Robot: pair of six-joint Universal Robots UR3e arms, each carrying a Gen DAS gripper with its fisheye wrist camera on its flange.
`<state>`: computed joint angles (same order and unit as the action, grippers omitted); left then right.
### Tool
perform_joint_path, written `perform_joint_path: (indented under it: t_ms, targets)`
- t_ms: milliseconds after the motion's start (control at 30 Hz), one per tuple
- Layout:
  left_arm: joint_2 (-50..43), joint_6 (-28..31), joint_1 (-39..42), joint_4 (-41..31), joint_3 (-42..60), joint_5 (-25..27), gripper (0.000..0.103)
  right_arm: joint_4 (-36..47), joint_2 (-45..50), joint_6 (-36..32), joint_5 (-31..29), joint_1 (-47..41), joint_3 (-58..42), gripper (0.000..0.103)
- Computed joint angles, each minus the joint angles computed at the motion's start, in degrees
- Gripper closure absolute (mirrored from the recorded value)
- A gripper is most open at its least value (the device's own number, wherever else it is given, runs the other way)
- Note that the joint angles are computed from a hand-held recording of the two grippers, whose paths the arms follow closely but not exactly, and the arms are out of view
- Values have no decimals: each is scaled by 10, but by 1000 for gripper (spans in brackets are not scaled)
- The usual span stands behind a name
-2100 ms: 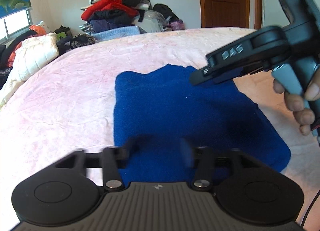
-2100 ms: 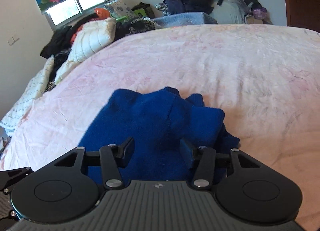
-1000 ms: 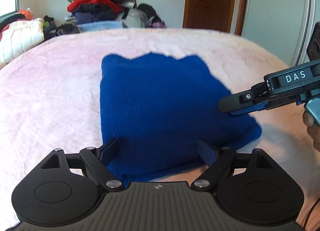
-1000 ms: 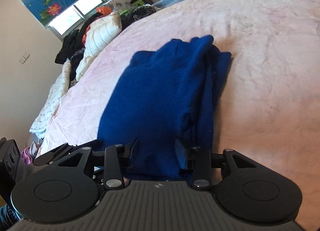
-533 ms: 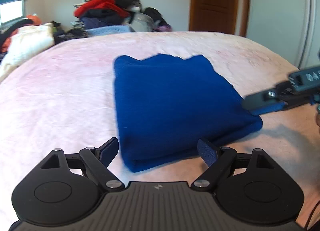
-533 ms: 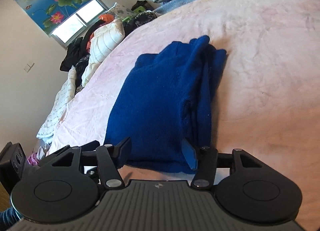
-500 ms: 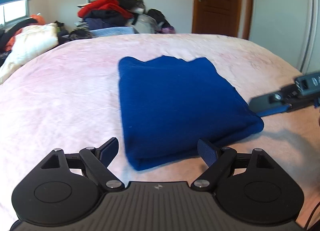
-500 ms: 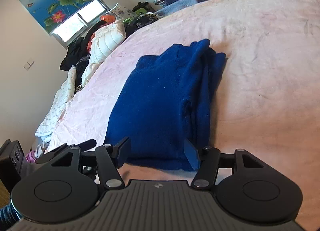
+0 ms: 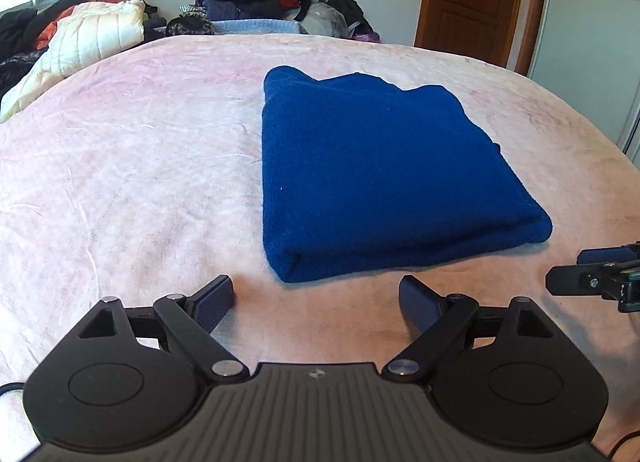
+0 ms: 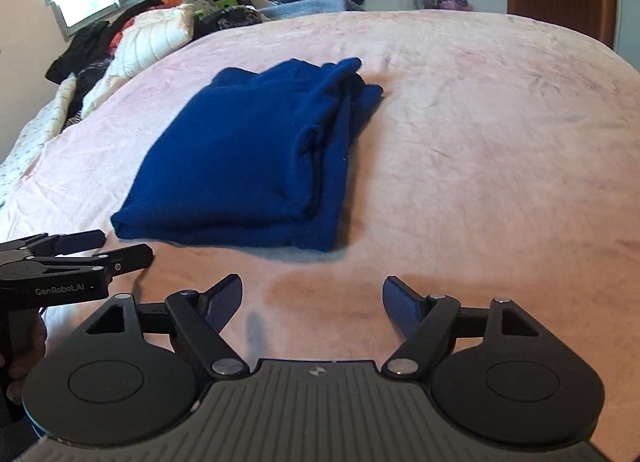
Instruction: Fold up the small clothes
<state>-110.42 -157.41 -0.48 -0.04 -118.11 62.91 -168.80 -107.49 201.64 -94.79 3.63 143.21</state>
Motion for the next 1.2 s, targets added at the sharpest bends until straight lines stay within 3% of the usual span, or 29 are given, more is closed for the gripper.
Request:
perform_joint_path:
  t_ms: [133,333,600,867,1200]
  targets:
    - [-16,15,-7,38,-11,-1,0,-29,61,56,-81,70,-23,13]
    - [-56,10,-8,127,-24,-6,0,-64,144,93,-146,111,-59,1]
    - [-65,-3,-16,150,-25,5,0,-128,248,99,-253,178,-89,0]
    - [-69,-16,-28,159,-21,25,0,-202,266,68,-240,165,-67,0]
    - [-72,-30,-35,167,-20,39,0,-210,281,73,-253,177,-72,0]
